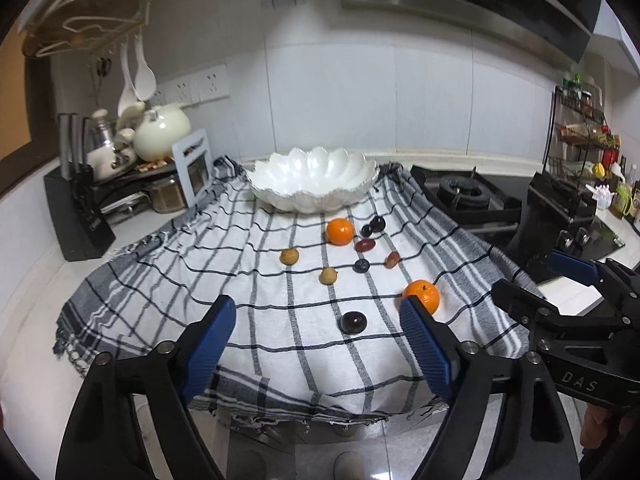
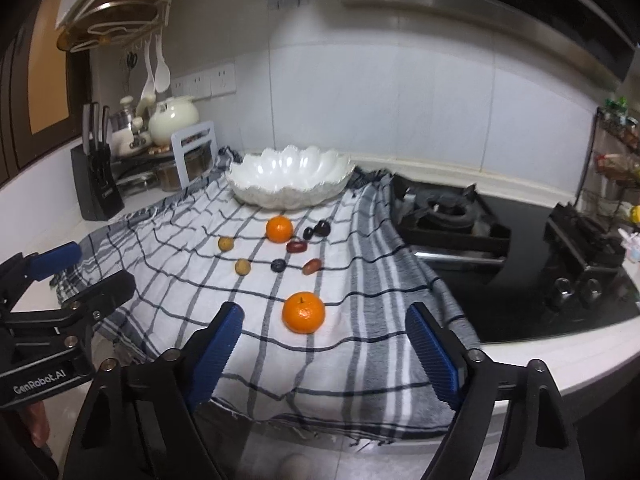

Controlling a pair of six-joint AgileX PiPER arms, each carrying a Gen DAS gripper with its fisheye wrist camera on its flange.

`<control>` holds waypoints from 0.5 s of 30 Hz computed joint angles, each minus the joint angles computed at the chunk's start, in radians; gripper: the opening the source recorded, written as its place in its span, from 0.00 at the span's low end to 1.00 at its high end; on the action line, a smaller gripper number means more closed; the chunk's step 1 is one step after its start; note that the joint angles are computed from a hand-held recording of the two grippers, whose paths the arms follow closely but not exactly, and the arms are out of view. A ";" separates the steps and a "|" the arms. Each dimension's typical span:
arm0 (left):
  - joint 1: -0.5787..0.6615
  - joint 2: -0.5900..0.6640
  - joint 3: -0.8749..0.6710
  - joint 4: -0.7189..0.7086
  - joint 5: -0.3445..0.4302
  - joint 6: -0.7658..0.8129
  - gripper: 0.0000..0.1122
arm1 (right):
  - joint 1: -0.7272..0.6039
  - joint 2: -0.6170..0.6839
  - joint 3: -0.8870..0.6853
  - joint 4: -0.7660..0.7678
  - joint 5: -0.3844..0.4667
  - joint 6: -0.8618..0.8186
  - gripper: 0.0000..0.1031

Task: Organize fruits
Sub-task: 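Lower the left tool to the dark plum while the right tool approaches the mandarin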

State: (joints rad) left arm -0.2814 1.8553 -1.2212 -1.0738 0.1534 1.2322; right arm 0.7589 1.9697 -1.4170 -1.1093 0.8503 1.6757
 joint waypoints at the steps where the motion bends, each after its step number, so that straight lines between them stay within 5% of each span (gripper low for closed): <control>1: -0.002 0.030 -0.029 0.055 0.010 -0.051 0.73 | -0.016 0.014 -0.010 0.011 -0.023 -0.017 0.78; 7: -0.007 0.155 -0.155 0.285 0.064 -0.258 0.65 | -0.095 0.104 -0.090 0.101 -0.116 -0.134 0.71; 15: -0.019 0.301 -0.291 0.402 0.135 -0.330 0.56 | -0.178 0.217 -0.190 0.244 -0.201 -0.287 0.64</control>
